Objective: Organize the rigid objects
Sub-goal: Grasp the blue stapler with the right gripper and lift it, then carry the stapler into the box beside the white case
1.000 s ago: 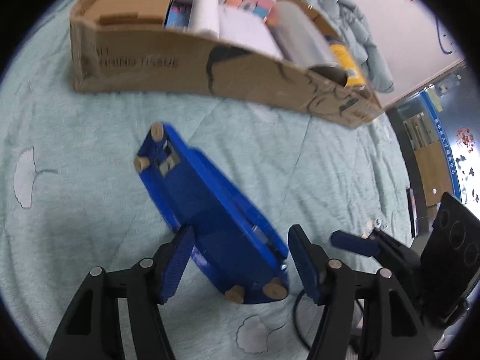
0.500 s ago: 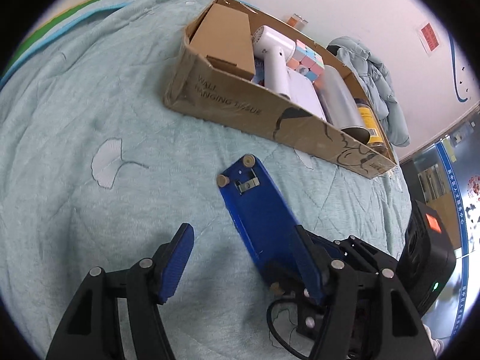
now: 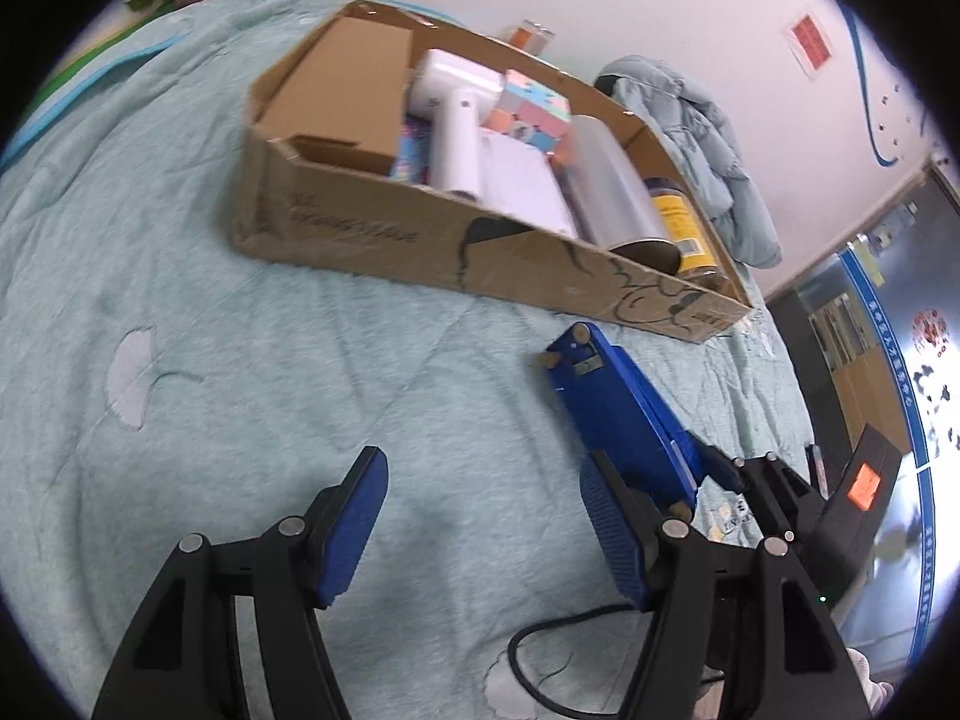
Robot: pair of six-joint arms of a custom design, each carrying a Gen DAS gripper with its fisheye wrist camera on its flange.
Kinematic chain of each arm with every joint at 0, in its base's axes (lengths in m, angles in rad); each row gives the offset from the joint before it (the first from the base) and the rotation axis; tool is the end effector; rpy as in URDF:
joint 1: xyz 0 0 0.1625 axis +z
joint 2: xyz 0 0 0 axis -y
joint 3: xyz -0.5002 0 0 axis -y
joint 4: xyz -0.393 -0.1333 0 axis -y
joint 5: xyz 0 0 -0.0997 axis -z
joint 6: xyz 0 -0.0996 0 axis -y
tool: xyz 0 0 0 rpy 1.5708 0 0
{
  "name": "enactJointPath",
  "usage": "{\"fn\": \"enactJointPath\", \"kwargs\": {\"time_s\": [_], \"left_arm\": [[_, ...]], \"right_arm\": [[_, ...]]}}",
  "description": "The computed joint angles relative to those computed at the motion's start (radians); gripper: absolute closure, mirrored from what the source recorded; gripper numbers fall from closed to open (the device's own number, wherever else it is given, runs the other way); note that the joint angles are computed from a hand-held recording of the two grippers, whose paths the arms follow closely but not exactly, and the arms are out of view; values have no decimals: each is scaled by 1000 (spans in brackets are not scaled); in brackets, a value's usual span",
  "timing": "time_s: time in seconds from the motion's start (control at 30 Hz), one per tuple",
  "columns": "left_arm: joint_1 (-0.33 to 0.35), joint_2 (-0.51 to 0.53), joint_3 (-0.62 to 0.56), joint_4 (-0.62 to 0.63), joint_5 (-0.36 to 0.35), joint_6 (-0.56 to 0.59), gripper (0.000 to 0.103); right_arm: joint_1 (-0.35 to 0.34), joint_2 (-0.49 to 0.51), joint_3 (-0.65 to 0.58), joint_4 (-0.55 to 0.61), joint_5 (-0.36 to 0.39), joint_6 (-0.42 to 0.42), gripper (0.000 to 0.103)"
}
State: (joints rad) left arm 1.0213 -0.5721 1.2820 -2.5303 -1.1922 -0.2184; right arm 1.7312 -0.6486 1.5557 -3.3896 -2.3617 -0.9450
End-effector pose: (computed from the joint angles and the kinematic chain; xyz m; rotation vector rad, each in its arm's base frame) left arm -0.2926 -0.8036 0.1121 0.4001 2.8082 -0.5334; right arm 0.1826 -0.7375 0.1910 0.7107 -1.9421 0.5946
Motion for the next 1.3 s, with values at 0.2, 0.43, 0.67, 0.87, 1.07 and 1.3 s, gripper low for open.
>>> {"fn": "enactJointPath", "kwargs": {"time_s": [0.2, 0.43, 0.67, 0.87, 1.07, 1.3], "left_arm": [[11, 30, -44, 39, -77, 0, 37], [29, 37, -50, 84, -152, -24, 37], [39, 66, -77, 103, -240, -26, 37], [48, 90, -113, 133, -275, -59, 37], [51, 104, -128, 127, -316, -54, 36], [53, 113, -146, 163, -353, -43, 38]], "right_arm": [[22, -5, 116, -225, 90, -240, 36], [-15, -161, 231, -19, 378, 53, 4], [-45, -166, 132, 300, 323, 262, 34], [-45, -121, 143, 238, 288, 331, 45], [-82, -165, 112, 408, 419, 545, 46], [-113, -194, 88, 547, 551, 702, 46]]}}
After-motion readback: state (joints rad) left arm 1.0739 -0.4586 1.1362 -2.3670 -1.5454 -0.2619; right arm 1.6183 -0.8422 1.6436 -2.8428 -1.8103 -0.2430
